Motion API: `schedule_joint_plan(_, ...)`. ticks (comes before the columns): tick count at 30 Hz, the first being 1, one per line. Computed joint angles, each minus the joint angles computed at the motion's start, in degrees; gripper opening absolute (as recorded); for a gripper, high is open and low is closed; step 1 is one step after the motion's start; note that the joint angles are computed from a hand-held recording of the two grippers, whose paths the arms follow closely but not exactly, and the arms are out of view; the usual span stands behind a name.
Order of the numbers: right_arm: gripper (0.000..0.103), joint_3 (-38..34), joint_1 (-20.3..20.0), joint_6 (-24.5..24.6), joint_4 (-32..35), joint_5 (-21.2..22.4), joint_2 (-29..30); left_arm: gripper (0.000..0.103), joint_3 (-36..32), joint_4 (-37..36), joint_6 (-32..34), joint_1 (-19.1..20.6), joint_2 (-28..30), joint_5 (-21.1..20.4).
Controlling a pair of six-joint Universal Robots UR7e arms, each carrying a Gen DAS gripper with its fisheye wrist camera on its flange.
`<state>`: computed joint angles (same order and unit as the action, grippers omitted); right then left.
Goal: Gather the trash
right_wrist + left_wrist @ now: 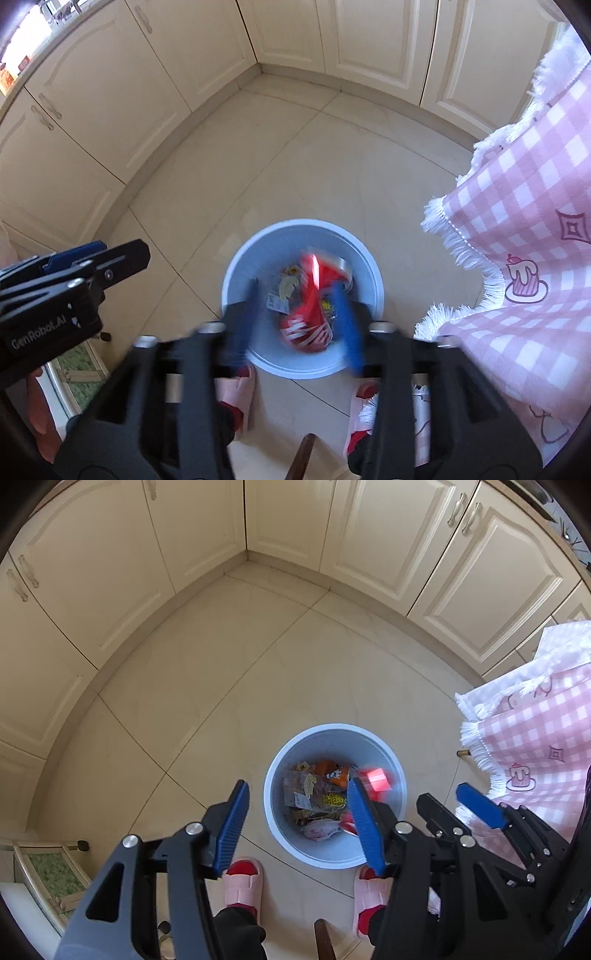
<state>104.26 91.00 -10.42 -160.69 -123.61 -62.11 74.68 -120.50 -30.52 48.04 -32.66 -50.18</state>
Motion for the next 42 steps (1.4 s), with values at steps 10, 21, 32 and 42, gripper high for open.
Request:
schedule_joint_plan(10, 0.050, 2.86, 5.33, -0.71, -0.93, -4.22, -5.44, 0.059, 6.12, -3.86, -1.42, -4.31, -6.54, 1.32)
schedule_joint_plan(21, 0.057, 8.38, 16.78, -1.93, -4.34, -13.52, -14.01, 0.068, 15.36, -9.15, -2.40, -13.07, -16.92, 4.31)
schedule_joint_plan(32, 0.072, 12.70, 32.21, -2.82, -5.46, -25.41, -27.16, 0.075, 20.25, -6.83, -4.63, -26.98, -26.32, 9.61)
schedule_joint_plan(42, 0.080, 13.49, 48.10, 3.52, 0.73, -41.26, -35.53, 0.082, 23.40, -9.13, -3.65, -38.87, -30.53, 14.09)
